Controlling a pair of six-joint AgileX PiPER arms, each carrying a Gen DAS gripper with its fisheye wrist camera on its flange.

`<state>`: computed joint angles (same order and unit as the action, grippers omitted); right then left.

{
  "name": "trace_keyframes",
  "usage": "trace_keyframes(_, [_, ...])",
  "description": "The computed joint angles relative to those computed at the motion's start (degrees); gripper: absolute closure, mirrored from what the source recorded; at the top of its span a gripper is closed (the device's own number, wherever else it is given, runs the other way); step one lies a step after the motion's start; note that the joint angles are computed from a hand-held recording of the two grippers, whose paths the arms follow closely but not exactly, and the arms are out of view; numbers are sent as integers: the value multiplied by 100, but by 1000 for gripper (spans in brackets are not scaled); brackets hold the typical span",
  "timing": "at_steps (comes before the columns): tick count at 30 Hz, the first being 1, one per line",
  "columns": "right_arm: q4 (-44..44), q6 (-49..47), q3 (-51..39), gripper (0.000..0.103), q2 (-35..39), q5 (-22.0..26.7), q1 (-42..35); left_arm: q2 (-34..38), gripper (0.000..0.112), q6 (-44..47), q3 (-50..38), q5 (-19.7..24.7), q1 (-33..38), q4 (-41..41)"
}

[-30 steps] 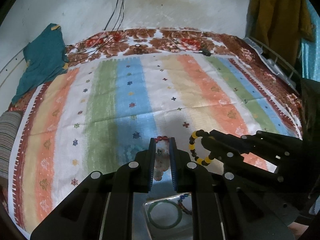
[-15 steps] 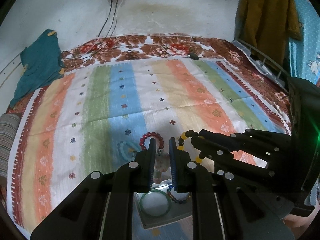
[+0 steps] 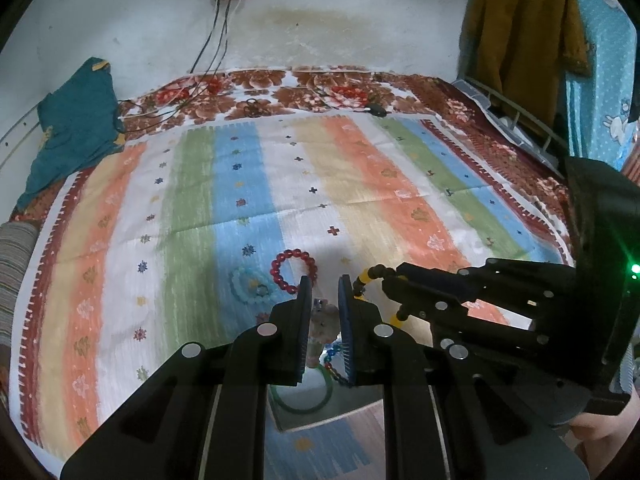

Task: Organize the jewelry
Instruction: 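Open both tools to drop the bracelets into the silver tin, then move both tools toward the red bead bracelet and the pale aqua bracelet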

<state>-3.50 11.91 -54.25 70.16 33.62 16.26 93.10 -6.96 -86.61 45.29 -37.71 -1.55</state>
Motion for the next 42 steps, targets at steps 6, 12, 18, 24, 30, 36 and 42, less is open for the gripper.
trace_keyframes(6, [136, -75, 147, 91, -194, 52, 73, -154, 99, 18, 279, -13, -16, -26])
trace_keyframes(12, [168, -11, 147, 86, -166, 284, 18, -290, 82, -23, 454, -39, 5, -64])
trace_keyframes(18, [95, 75, 216, 69, -188, 334, -131, -289, 71, -43, 495, -44, 184, -144])
trace_keyframes(24, [257, -105, 174, 69, -100, 356, -232, -254, 71, 8, 480, -26, 358, -265])
trace_keyframes(30, [410, -247, 153, 61, -66, 327, -361, -223, 71, 67, 471, -11, 503, -413])
trace_keyframes(36, [655, -475, 57, 55, 50, 290, -542, -145, 70, 45, 433, 22, 479, -333])
trace_keyframes(42, [746, -592, 1, 47, 56, 270, -582, -124, 63, -5, 419, 22, 430, -221])
